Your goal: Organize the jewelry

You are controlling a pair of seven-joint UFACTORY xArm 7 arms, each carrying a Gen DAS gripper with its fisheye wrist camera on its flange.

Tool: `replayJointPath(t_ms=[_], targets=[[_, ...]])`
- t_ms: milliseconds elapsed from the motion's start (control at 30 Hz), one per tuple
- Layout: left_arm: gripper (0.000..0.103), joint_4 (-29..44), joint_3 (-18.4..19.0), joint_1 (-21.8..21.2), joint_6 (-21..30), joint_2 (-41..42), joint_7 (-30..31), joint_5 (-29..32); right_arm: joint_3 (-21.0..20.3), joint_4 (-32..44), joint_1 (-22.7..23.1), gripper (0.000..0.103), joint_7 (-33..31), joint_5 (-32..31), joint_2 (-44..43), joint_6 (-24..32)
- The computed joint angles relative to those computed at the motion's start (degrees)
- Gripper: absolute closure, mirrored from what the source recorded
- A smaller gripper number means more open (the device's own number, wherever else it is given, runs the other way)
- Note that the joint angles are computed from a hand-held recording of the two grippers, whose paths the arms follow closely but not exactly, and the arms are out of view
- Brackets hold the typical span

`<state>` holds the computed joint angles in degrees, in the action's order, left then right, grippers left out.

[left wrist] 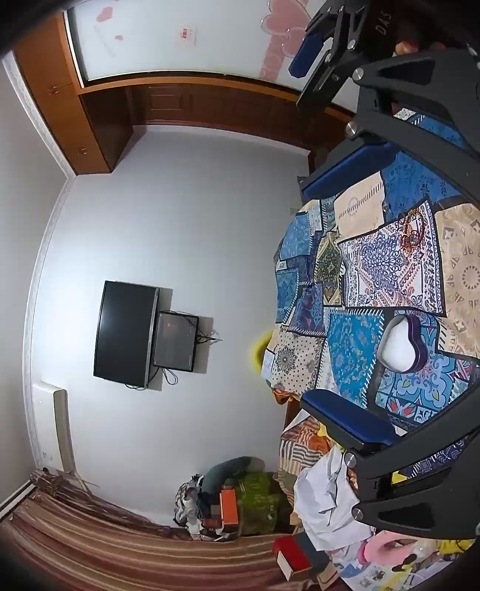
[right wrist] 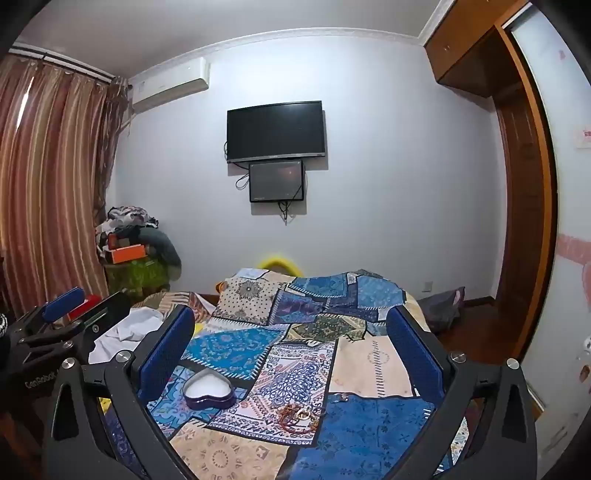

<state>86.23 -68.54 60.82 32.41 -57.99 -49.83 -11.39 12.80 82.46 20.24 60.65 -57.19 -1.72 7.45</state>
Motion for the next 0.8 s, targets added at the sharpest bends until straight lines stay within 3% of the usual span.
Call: replayJointPath(t_ms=[67, 200, 267, 367, 467, 800], targets=[[0.000, -0.5, 0.3, 0.0, -0.5, -0.6, -1.2, -0.4, 0.1, -0.1, 0.4, 0.000, -3.8, 3.5, -0.2, 1.5], [0.000, -1.5, 0.9, -1.2, -0.7, -0.4, -1.5, 0.1, 0.1, 0.7, 0.3, 0.000, -2.0, 2.6, 0.3, 2.0], [0.000, -1.2, 0.9, -0.9, -0.4, -0.6, -1.9, 0.4, 0.3, -0.4, 0.1, 0.000, 1.8, -1.1, -0.4, 1.6], [0.000, -0.6, 0.2, -0.2, 0.3, -0.4, -1.8, 0.9, 0.2, 0.1, 0.2, 0.000, 0.7, 0.5, -0.1, 1.5], [0.000, -0.3, 0.3, -0.1, 0.6, -0.5, -1.6, 0.8, 0.4, 0.1, 0.3, 0.000, 4.4, -3.3, 0.1, 1.5], [0.000, 1.3, 0.7, 0.5, 2.5, -1.0, -0.7, -0.1, -0.2, -0.7, -0.1, 0.000, 0.5, 1.2, -0.1, -0.4]])
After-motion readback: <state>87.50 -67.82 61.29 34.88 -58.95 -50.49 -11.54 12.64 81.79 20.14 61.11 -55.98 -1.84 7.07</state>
